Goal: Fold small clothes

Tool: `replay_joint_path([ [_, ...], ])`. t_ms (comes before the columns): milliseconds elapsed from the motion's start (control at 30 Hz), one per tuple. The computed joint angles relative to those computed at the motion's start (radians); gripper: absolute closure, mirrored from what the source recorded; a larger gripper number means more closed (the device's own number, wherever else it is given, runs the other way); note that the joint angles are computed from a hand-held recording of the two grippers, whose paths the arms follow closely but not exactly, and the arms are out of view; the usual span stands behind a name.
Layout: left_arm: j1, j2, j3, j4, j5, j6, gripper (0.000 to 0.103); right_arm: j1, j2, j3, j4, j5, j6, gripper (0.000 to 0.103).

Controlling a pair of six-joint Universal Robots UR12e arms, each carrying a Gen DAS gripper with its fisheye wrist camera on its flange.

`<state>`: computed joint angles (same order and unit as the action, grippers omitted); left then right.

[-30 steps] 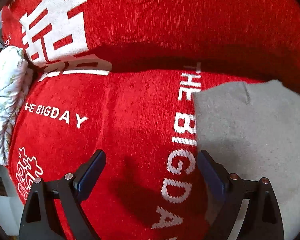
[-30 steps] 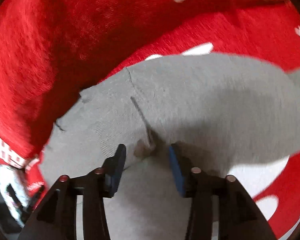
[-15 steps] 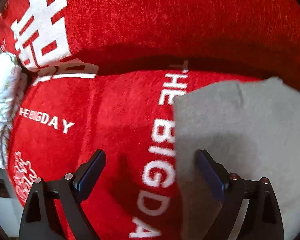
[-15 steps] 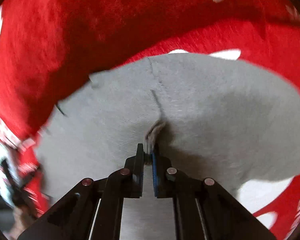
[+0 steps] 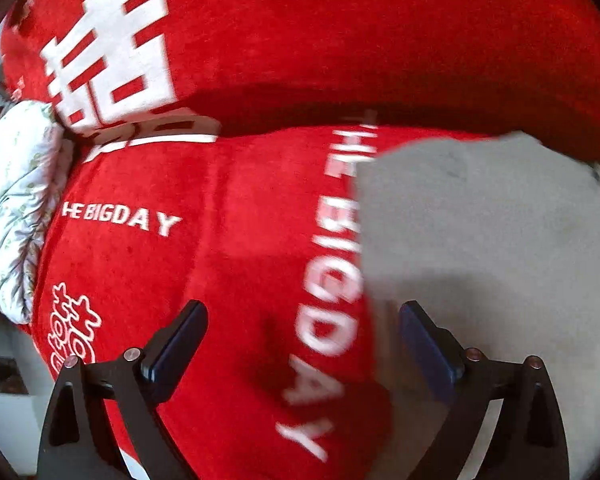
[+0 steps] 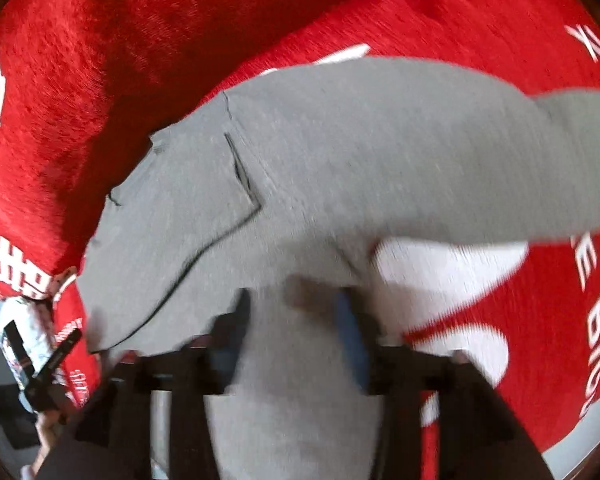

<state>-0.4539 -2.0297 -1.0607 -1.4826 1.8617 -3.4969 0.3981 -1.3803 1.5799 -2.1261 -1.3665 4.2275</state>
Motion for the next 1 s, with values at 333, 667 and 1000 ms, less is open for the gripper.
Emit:
replay_joint_path([
  [333,-0.098,-0.068,0.122,-0.044,-0.217,0.055,0.006,-0.009,-0.073,0.108,-0.098,0.071,0.099,0.046],
  [667,-0.175,-0.180,0.291,-0.116,-0.320,0.047,0.006,-0.093,-0.236,0.316,-0.196,0.016,0.282,0.046],
  [1000,-0.223,-0.273,0.434,-0.190,-0.337,0.100,0.006,-0.195,-0.351,0.517,-0.415,-0.053,0.547,0.046],
])
